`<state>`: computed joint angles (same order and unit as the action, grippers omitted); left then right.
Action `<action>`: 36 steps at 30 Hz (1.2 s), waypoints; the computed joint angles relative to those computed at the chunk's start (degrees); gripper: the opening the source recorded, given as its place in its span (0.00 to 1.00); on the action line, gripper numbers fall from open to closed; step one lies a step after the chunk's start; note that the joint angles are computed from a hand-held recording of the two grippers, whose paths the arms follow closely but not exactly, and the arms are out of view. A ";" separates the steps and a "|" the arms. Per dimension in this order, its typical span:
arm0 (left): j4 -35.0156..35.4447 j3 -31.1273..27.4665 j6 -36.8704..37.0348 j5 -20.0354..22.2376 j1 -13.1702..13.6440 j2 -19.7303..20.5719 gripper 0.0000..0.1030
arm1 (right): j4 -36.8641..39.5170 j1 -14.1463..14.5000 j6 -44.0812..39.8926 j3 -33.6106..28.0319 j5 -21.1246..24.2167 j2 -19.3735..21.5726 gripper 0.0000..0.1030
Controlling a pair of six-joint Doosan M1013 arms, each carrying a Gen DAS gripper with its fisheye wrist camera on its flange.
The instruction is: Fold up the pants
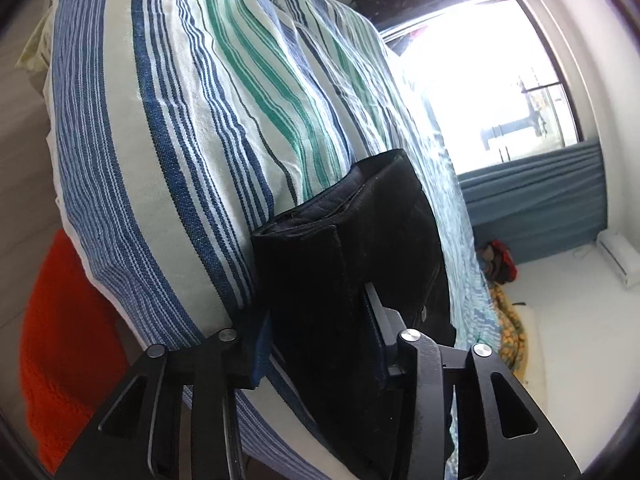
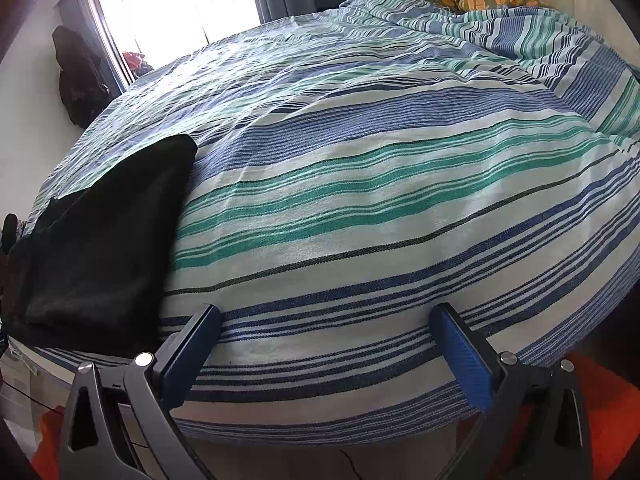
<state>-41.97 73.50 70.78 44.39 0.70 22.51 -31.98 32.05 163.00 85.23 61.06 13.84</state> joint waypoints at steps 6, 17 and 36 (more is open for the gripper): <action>11.35 -5.60 -3.60 5.31 -1.41 -0.21 0.20 | 0.02 0.02 0.35 0.28 -0.59 -0.21 1.00; 30.35 -20.81 14.22 14.06 -12.87 -0.66 0.20 | 0.97 -0.48 1.33 0.40 -1.33 -0.39 1.00; 42.72 -16.27 37.72 21.45 -34.60 2.30 0.57 | 1.47 -0.61 -0.02 1.08 -2.43 -0.87 1.00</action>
